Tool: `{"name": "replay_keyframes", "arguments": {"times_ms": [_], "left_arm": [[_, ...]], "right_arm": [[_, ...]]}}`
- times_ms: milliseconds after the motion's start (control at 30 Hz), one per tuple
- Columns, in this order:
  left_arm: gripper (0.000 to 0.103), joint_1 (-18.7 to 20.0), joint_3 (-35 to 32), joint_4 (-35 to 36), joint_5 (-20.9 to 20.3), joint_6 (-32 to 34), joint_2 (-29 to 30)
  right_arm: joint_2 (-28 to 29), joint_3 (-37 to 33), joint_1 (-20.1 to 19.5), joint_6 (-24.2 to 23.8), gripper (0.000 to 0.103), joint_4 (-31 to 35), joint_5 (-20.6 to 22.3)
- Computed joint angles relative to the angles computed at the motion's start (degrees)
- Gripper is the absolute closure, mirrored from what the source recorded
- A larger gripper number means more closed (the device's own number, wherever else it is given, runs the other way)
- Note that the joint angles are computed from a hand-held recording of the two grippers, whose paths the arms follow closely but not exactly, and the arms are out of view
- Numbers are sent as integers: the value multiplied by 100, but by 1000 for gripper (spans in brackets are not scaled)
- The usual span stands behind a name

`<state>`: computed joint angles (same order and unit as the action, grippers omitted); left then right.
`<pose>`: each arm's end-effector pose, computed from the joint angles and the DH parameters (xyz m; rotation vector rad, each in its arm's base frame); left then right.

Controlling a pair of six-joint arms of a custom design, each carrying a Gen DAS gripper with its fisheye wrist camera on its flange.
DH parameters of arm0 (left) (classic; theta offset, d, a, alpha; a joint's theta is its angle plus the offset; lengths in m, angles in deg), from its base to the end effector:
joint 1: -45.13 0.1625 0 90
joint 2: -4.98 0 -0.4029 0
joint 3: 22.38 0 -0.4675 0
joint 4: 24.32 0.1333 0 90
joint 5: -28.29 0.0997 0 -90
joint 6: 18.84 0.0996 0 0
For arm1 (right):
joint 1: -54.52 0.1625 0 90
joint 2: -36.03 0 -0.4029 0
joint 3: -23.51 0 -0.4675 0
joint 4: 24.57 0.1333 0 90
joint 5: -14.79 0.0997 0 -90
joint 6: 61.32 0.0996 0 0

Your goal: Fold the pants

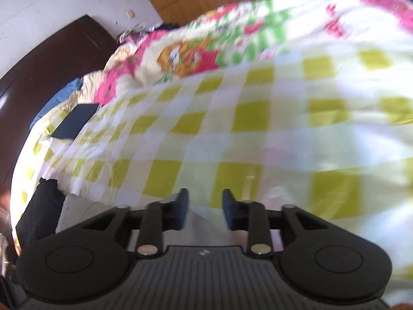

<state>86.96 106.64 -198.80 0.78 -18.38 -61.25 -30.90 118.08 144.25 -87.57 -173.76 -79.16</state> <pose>-0.2142 -0.4891 0.1096 0.6494 2.0366 -0.8930 0.1231 -0.7096 0.2838 0.6140 -2.7853 0.7617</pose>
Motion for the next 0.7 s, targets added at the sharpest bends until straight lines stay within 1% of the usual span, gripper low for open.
{"name": "replay_keyframes", "arguments": {"times_ms": [67, 133, 167, 200, 233, 267, 300, 367, 400, 467, 500, 533, 567, 633, 667, 700], "left_arm": [[24, 7, -2, 175, 71, -76, -53], [24, -7, -29, 372, 144, -246, -77], [24, -38, -56, 497, 219, -351, -59], [24, -77, -87, 593, 303, -413, -17], [25, -113, -122, 705, 347, -456, 18], [25, -142, -168, 819, 344, -491, 44], [25, -185, -205, 908, 327, -517, 72], [25, -297, -286, 1060, 292, -480, 144], [25, -360, -336, 1077, 267, -413, 205], [25, -477, -470, 1010, 185, -196, 375], [25, -522, -558, 995, 122, -115, 476], [25, -565, -653, 986, 24, -46, 578], [25, -597, -752, 950, -89, 57, 690], [25, -660, -952, 879, -306, 292, 922], [25, -689, -1055, 874, -432, 380, 1032], [25, -716, -1159, 889, -543, 464, 1132]], "right_arm": [[-542, 455, -150, -167, 68, -50, 19], [-1073, 910, -349, -160, 66, -66, -231], [-1274, 1068, -472, -118, 67, 18, -353], [-1424, 1228, -577, -55, 69, -78, -584], [-1531, 1409, -640, -42, 76, -414, -1009], [-1662, 1622, -757, -87, 81, -869, -1195], [-1876, 1805, -885, 71, 83, -1134, -1140], [-2456, 2172, -1256, 694, 75, -1363, -500], [-2744, 2384, -1397, 953, 72, -1628, -345], [-3279, 2810, -1685, 1153, 70, -2151, -119], [-3541, 3008, -1844, 1245, 68, -2371, -34], [-3775, 3178, -2027, 1356, 67, -2540, 48], [-3991, 3320, -2206, 1523, 67, -2632, 89], [-4304, 3507, -2579, 1814, 67, -2612, 302], [-4394, 3573, -2748, 1952, 68, -2618, 469], [-4432, 3624, -2918, 2116, 69, -2680, 738]]}}
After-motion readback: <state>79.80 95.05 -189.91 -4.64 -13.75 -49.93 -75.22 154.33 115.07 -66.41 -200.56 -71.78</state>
